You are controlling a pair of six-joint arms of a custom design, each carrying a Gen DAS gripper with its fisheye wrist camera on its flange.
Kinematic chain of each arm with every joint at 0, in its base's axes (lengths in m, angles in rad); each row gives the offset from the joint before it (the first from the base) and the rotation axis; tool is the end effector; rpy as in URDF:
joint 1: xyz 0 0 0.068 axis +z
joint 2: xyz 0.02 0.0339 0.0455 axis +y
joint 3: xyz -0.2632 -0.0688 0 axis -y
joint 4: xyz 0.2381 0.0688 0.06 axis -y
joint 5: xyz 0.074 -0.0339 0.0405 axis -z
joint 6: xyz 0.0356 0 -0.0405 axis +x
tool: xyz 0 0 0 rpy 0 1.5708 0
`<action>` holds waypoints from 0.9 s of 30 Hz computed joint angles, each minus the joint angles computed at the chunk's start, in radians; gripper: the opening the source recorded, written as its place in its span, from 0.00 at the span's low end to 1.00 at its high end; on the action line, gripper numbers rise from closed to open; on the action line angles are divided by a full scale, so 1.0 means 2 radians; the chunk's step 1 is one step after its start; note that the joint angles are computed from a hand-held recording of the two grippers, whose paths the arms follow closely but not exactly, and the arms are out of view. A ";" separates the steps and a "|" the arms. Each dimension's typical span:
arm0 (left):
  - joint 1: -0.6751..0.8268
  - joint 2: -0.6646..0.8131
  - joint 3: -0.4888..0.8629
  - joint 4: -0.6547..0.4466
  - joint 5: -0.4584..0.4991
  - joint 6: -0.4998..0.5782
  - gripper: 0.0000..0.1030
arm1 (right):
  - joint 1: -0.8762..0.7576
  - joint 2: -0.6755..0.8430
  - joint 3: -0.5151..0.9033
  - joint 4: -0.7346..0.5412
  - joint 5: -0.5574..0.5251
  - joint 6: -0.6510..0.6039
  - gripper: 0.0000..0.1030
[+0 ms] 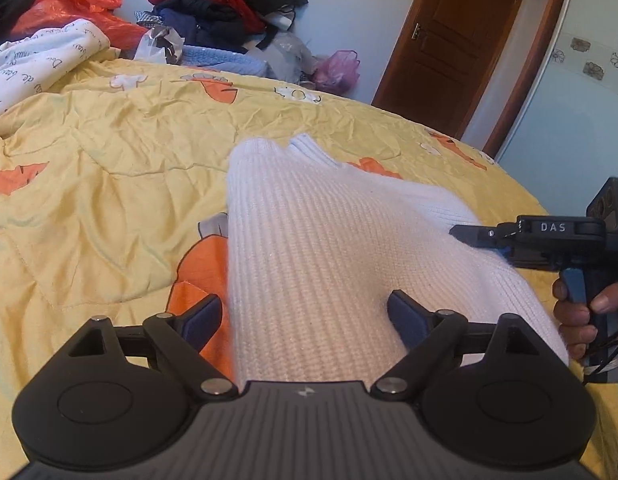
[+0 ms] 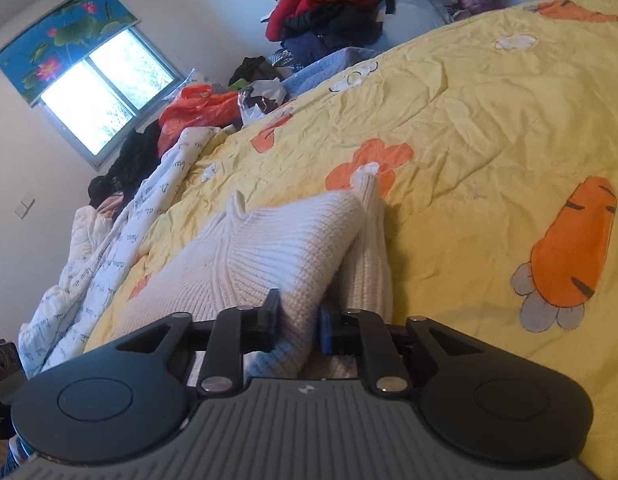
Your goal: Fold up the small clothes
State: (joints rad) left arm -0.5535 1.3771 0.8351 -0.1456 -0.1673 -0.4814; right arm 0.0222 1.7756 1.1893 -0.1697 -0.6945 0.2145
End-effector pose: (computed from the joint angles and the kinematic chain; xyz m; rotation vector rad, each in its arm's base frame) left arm 0.2486 -0.1467 0.2311 -0.0081 2.2729 -0.3656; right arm 0.3782 0.0312 0.2199 -0.1341 2.2781 0.9252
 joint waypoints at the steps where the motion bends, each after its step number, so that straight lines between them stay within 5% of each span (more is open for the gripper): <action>1: 0.000 0.000 0.001 -0.002 -0.001 0.002 0.88 | 0.003 -0.003 0.009 -0.017 0.008 -0.009 0.34; 3: 0.000 -0.001 0.001 -0.004 -0.002 0.003 0.88 | 0.017 -0.019 0.028 -0.047 0.063 -0.012 0.43; 6: 0.000 -0.001 0.000 -0.003 -0.002 0.001 0.89 | 0.058 -0.065 0.007 0.002 0.179 -0.010 0.54; 11: 0.001 -0.002 -0.001 -0.003 -0.001 0.001 0.89 | 0.112 -0.061 0.033 -0.014 0.164 -0.075 0.61; 15: 0.003 -0.005 -0.008 0.005 0.003 0.000 0.89 | 0.138 -0.013 0.057 -0.056 0.213 -0.120 0.58; 18: 0.006 -0.009 -0.017 0.015 0.011 -0.004 0.89 | 0.104 -0.026 -0.017 0.036 0.145 -0.103 0.57; 22: 0.023 -0.071 -0.042 -0.005 0.043 -0.011 0.89 | 0.106 -0.069 -0.027 0.010 0.159 -0.069 0.60; 27: 0.111 -0.153 -0.116 -0.005 0.194 -0.058 0.89 | 0.012 -0.175 -0.126 0.036 0.021 0.020 0.70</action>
